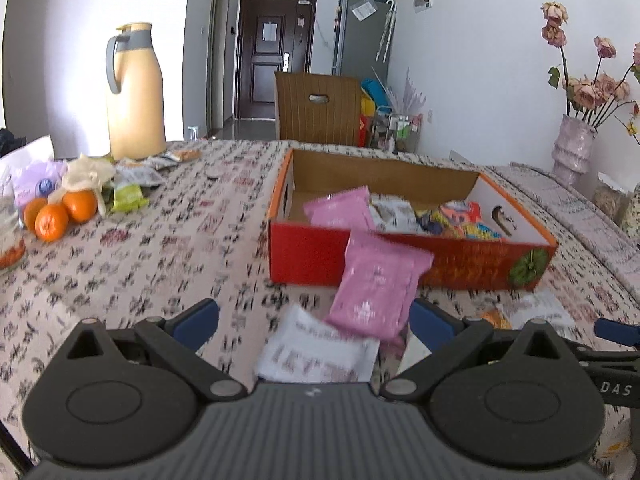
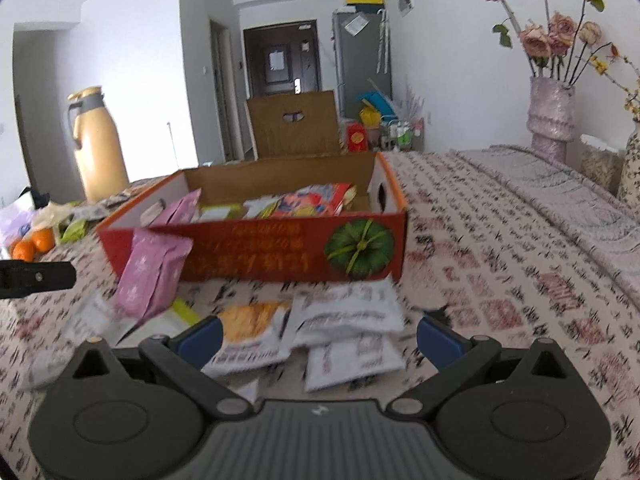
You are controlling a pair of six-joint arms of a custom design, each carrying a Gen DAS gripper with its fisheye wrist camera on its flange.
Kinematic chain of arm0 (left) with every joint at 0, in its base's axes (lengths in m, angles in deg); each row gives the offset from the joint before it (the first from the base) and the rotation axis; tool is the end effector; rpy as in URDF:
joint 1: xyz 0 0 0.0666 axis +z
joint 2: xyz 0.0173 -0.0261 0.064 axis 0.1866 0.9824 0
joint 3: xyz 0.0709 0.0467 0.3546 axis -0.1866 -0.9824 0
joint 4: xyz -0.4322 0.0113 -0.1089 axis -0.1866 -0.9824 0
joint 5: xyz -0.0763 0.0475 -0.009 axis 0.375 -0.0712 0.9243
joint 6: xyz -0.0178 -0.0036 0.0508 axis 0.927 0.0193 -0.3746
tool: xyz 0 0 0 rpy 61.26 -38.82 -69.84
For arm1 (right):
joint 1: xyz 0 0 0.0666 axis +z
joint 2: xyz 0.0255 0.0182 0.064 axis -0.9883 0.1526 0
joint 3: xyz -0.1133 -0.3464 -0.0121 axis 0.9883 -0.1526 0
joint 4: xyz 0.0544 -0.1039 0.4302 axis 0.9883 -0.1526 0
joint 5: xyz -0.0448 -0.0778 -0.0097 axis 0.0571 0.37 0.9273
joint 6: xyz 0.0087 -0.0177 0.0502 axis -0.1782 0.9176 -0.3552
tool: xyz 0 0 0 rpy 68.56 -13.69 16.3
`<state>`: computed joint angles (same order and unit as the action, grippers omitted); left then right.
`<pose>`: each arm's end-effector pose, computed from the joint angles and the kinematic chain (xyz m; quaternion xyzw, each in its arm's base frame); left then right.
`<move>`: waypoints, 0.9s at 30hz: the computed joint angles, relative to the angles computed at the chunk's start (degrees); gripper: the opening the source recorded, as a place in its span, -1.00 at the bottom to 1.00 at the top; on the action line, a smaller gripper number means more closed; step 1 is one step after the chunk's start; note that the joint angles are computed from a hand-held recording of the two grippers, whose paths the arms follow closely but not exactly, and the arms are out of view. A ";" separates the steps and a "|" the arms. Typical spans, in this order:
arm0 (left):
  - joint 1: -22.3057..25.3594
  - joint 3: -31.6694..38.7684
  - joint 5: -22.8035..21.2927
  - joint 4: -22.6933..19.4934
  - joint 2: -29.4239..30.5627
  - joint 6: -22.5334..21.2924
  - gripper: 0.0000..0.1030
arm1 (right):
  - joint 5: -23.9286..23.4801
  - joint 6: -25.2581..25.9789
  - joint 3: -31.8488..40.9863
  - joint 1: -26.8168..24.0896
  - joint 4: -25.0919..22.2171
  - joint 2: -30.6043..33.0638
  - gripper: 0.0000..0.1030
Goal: Organize snacks
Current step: 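Withdraw both tools from the box toward the white packets on the table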
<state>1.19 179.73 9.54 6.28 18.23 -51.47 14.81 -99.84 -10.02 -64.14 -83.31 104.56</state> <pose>0.7059 -0.1321 0.3550 0.2191 0.8474 -0.1624 0.4555 0.5896 0.1602 0.3220 0.2312 0.8454 -0.0681 0.4767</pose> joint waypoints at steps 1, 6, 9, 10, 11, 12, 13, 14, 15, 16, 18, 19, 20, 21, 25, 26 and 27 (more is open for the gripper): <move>0.14 -0.46 0.05 0.01 -0.21 -0.25 1.00 | -0.45 0.00 0.13 0.32 -0.37 0.27 1.00; 1.04 -2.95 0.56 0.34 -1.64 -1.37 1.00 | -2.14 0.00 1.68 1.82 -2.16 2.00 1.00; 1.60 -3.54 1.13 0.25 -1.94 -1.48 1.00 | -2.61 -0.06 3.01 2.76 -3.14 3.26 1.00; 1.78 -3.72 1.30 0.25 -2.03 -1.54 1.00 | -2.54 -0.10 3.51 3.07 -3.51 3.69 1.00; 1.93 -3.92 1.44 0.27 -2.13 -1.52 1.00 | -2.37 -0.22 4.05 3.39 -3.89 4.15 1.00; 2.11 -4.07 1.62 0.27 -2.21 -1.48 1.00 | -2.22 -0.38 4.60 3.64 -4.30 4.62 1.00; 2.28 -4.30 1.78 0.37 -2.33 -1.42 1.00 | -2.10 -0.44 5.07 3.81 -4.69 5.00 1.00; 2.46 -4.45 1.97 0.41 -2.40 -1.34 1.00 | -1.96 -0.48 5.69 3.93 -5.17 5.45 1.00; 2.63 -4.59 2.17 0.44 -2.46 -1.26 1.00 | -1.60 -0.67 6.40 4.17 -5.77 6.05 1.00; 2.76 -4.74 2.30 0.50 -2.51 -1.16 1.00 | -1.44 -0.78 6.92 4.29 -6.26 6.50 1.00; 3.00 -5.00 2.57 0.52 -2.58 -1.05 1.00 | -1.36 -1.04 7.87 4.52 -7.28 7.37 1.00; 3.10 -5.08 2.67 0.44 -2.59 -1.03 1.00 | -1.19 -1.26 8.37 4.66 -7.85 7.83 1.00; 3.17 -5.12 2.76 0.37 -2.59 -1.03 1.00 | -1.15 -1.38 8.64 4.71 -8.18 8.14 1.00; 3.24 -5.24 2.90 0.37 -2.59 -1.05 1.00 | -0.65 -1.45 8.90 4.88 -8.42 8.49 1.00; 3.36 -5.55 3.24 0.09 -2.62 -1.19 1.00 | 0.40 -1.16 7.96 5.15 -6.81 8.23 1.00; 3.36 -5.61 3.26 0.02 -2.63 -1.23 1.00 | 0.68 -0.95 7.57 5.22 -6.28 8.09 0.99; 3.36 -5.75 3.27 -0.01 -2.67 -1.27 1.00 | 0.98 -0.70 7.21 5.33 -5.75 7.94 0.98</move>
